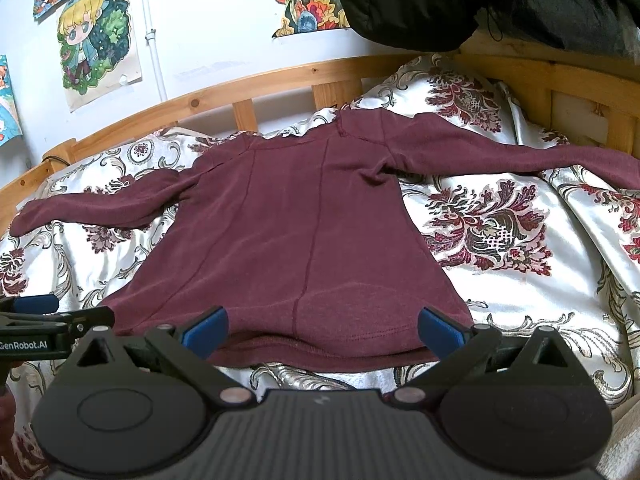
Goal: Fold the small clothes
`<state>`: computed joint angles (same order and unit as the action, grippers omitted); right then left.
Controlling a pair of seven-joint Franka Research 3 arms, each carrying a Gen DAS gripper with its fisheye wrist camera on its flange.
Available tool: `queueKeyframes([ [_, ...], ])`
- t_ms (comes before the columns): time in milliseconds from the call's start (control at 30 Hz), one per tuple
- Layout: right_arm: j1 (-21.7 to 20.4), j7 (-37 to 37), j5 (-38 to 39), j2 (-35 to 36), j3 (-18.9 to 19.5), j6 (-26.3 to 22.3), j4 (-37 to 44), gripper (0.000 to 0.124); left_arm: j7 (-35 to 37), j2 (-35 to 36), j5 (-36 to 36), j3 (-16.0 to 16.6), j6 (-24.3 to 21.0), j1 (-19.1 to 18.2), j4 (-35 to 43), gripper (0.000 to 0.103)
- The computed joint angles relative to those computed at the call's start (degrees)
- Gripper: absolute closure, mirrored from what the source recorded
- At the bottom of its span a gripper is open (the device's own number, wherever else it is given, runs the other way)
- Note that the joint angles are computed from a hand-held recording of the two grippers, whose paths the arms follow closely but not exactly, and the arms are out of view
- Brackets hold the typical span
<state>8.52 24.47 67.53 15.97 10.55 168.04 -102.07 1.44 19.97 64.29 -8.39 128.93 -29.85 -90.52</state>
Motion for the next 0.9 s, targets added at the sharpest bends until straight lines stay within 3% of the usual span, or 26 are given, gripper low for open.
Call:
queueKeyframes([
  [900, -0.25, 1.9, -1.98, 0.18, 0.03, -0.36, 0.13, 0.021, 0.38, 0.11, -0.38, 0.03, -0.02, 0.0, 0.25, 0.001],
])
